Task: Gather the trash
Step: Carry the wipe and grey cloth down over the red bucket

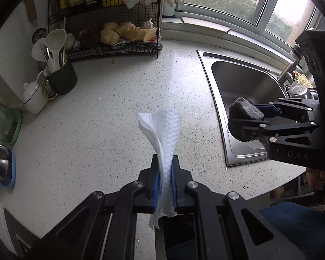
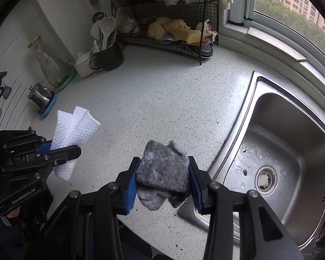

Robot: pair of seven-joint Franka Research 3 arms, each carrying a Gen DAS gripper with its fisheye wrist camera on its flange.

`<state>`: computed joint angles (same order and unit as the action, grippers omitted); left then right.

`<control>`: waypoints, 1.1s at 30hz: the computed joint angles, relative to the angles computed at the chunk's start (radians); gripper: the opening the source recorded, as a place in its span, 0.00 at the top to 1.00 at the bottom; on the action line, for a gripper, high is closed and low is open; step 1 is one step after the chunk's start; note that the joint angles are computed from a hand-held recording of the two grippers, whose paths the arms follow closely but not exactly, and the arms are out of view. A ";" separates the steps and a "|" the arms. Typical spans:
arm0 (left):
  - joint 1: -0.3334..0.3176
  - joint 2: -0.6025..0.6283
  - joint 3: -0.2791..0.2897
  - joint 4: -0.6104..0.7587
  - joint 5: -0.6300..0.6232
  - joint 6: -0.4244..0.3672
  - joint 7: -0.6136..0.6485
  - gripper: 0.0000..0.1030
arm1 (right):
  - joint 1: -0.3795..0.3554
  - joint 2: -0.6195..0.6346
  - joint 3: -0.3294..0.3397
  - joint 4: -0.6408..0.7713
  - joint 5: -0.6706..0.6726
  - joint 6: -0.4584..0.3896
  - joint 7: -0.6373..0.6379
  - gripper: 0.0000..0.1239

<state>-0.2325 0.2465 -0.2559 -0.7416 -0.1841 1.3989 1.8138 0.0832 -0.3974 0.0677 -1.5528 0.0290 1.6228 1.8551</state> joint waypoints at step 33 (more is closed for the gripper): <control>-0.150 -0.767 0.065 -0.840 -0.036 0.009 -0.193 0.92 | -0.010 -0.522 0.067 -0.352 0.159 -0.168 0.004 0.68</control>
